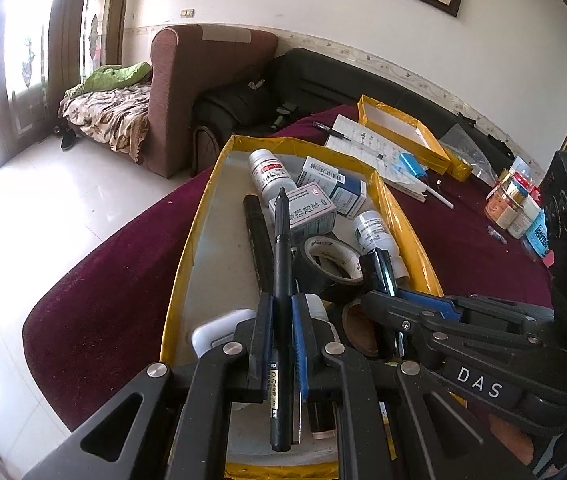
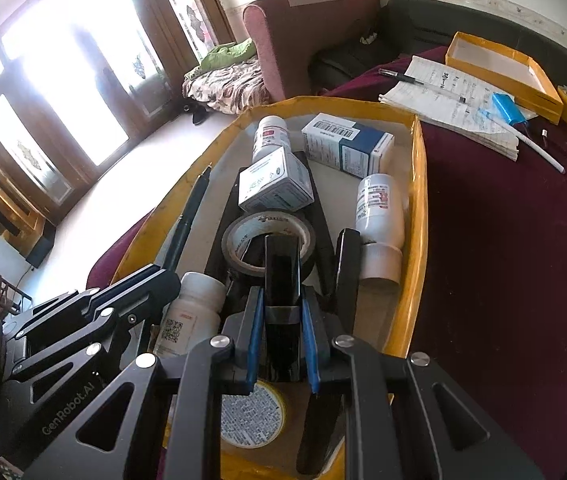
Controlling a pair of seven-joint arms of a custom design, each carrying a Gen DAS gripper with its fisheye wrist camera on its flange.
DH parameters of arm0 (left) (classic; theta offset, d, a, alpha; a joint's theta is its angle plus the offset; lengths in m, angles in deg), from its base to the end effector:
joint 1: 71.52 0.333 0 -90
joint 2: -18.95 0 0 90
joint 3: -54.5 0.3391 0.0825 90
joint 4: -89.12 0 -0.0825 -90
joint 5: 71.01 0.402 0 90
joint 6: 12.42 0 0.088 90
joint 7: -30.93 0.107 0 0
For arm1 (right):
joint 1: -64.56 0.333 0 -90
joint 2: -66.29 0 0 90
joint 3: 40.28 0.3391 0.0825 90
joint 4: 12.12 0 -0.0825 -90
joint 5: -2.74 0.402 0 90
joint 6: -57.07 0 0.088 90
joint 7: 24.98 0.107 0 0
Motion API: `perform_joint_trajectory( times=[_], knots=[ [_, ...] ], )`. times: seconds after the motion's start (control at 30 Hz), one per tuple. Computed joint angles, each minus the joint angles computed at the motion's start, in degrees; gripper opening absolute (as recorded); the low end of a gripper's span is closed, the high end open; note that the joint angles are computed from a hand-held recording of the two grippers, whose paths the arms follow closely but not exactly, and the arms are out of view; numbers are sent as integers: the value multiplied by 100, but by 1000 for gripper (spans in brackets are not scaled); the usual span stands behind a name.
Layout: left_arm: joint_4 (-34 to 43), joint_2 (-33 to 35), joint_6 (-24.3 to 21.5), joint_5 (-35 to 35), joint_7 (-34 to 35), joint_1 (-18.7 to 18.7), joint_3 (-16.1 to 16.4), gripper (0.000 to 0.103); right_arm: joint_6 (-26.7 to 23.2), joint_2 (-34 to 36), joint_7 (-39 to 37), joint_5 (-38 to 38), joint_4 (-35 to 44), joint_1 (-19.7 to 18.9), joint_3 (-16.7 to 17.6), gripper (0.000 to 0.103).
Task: Organize rigid objects
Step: 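Carry the black pen and black tube into the tray and open both tools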
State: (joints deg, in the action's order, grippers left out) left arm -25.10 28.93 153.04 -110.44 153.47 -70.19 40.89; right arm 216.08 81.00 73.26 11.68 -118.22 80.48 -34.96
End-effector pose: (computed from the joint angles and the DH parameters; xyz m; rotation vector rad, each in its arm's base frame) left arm 0.6420 -0.0941 0.4631 -1.7202 2.0117 -1.0411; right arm 0.6460 0.2379 0.4754 -1.8367 1.6797 -0.2950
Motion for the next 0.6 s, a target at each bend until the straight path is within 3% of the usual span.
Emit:
perform_joint_trajectory(
  times=[0.17, 0.43, 0.6],
  knots=[
    [-141, -46, 271, 212, -175, -83, 21, 9, 50, -48, 71, -82, -75, 44, -31, 18],
    [-515, -140, 1030, 1121, -785, -267, 88, 9, 296, -150, -50, 14, -285, -3, 26, 18],
    [-796, -251, 1482, 1942, -1515, -425, 258, 10, 488, -291, 4, -99, -461, 66, -21, 32]
  ],
)
